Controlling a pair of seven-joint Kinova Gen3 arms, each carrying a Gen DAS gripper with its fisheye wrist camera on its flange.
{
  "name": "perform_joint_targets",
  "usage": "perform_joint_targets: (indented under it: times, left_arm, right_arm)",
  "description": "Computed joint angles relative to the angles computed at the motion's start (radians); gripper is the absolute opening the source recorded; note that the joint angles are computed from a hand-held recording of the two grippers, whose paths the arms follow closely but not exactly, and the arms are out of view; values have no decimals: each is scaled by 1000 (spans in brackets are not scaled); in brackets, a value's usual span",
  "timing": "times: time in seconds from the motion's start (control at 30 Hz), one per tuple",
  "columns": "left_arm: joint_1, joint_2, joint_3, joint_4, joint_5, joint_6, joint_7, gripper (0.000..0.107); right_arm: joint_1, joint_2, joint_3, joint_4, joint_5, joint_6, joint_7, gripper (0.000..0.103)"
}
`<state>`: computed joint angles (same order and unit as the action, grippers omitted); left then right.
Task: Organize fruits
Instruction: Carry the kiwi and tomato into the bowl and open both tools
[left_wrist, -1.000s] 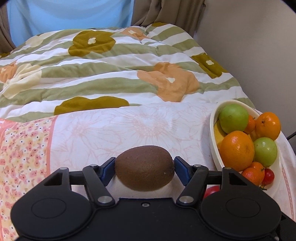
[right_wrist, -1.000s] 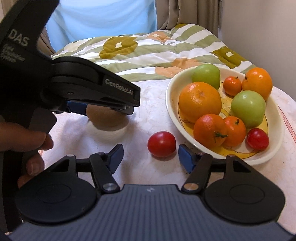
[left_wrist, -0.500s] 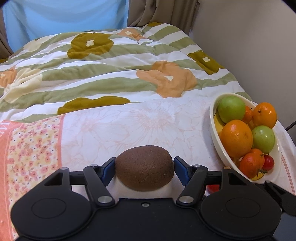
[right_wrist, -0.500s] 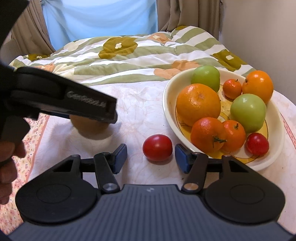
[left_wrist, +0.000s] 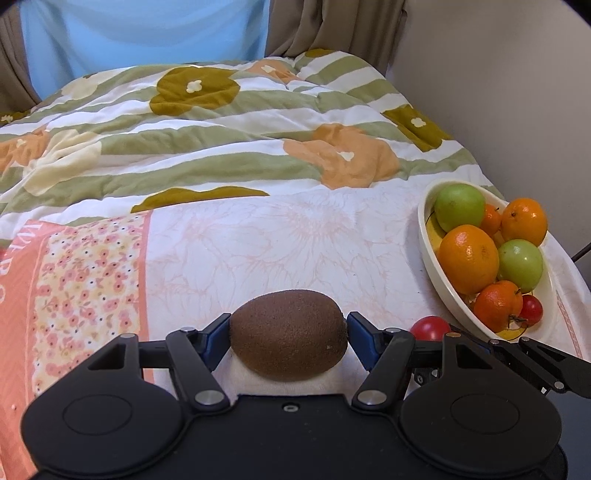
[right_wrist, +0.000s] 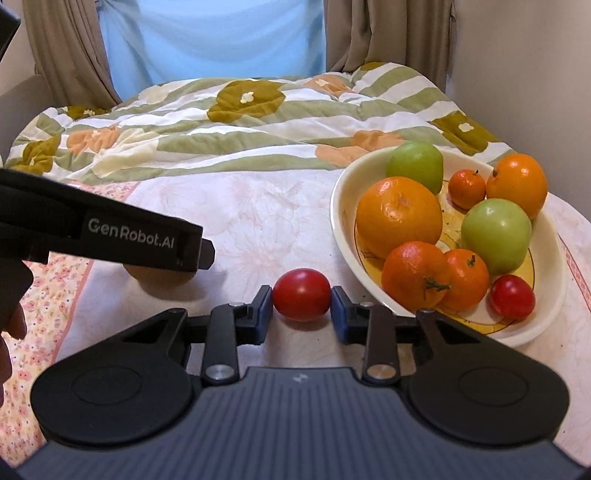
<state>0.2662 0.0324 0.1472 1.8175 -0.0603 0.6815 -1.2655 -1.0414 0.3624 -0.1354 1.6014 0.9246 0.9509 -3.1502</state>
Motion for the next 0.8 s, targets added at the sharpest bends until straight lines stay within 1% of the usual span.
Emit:
perform_joint_targets:
  times: [0.23, 0.43, 0.63, 0.8]
  left_arm:
    - [18, -54, 21, -2, -70, 15, 114, 71]
    - [37, -89, 67, -40, -142, 62, 249, 71]
    - [86, -69, 114, -108, -231, 101, 381, 71]
    - [159, -19, 136, -184, -322, 131, 482, 71]
  right_arm:
    - [1, -68, -22, 51, 46, -24, -13, 48]
    - [56, -156, -65, 87, 29, -51, 30, 48]
    - [137, -259, -107, 135, -1, -43, 101, 48]
    - [229, -339, -140, 189, -35, -62, 178, 48]
